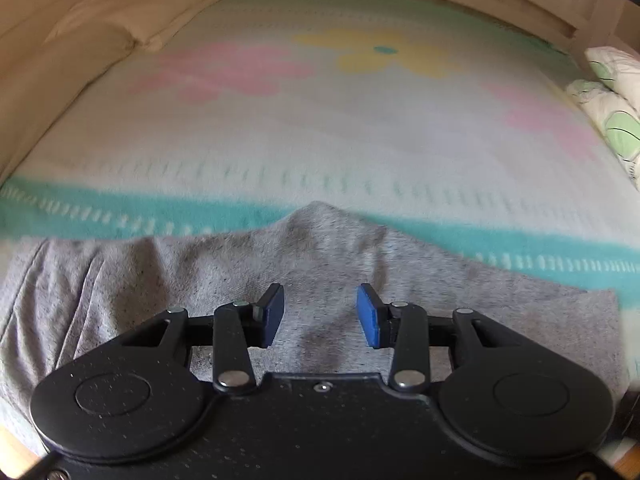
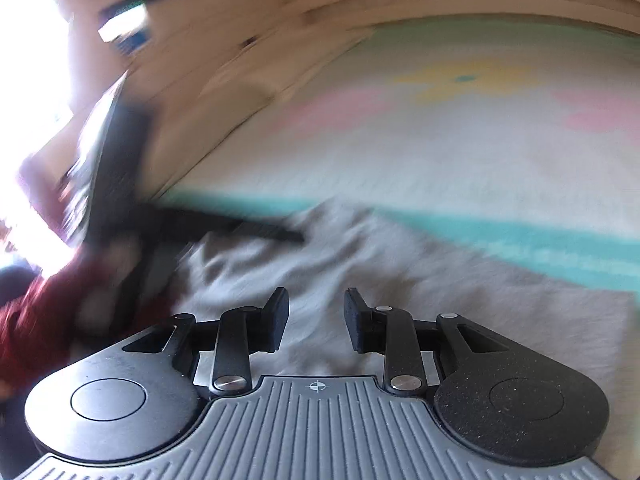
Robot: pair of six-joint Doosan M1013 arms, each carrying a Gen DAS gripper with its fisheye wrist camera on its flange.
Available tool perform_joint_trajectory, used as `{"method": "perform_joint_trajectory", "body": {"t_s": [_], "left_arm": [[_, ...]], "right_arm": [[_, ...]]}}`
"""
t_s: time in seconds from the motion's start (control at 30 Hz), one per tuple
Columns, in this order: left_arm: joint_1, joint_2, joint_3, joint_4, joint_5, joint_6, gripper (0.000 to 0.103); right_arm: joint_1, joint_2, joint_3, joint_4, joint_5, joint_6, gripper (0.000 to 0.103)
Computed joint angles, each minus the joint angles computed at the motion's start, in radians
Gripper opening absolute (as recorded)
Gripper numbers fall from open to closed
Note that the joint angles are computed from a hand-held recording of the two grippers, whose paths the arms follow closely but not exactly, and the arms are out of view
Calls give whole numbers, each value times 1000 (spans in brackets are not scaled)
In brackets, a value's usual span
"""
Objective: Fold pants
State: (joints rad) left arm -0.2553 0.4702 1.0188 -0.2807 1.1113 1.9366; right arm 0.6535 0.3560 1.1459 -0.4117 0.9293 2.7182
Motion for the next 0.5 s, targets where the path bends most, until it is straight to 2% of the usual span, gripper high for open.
{"method": "perform_joint_trajectory", "body": {"t_s": [0.07, 0.1, 0.17, 0.27, 0.33, 0.37, 0.43, 0.5], "left_arm": [[-1, -14, 19, -32, 5, 66, 48], [-4, -18, 30, -45, 12, 105, 48], [-11, -33, 60, -56, 29, 167, 49], [-26, -53, 116, -44, 41, 234, 49], [-36, -68, 152, -5, 42, 266, 49], [-41, -77, 174, 20, 28, 275, 50], [-44, -110, 234, 28, -60, 318, 52], [-50, -121, 250, 47, -86, 340, 52]], "right_arm": [[-5, -10, 14, -64, 69, 119, 27], [-11, -11, 21, -85, 115, 165, 18], [-16, -4, 18, -108, 230, 208, 11], [-27, 14, 8, -73, 377, 224, 11], [-46, 36, -8, -5, 475, 214, 10], [-45, 31, 6, -3, 472, 231, 10], [-42, 27, 9, -13, 468, 244, 10], [-29, 23, 5, -51, 451, 256, 10]]}}
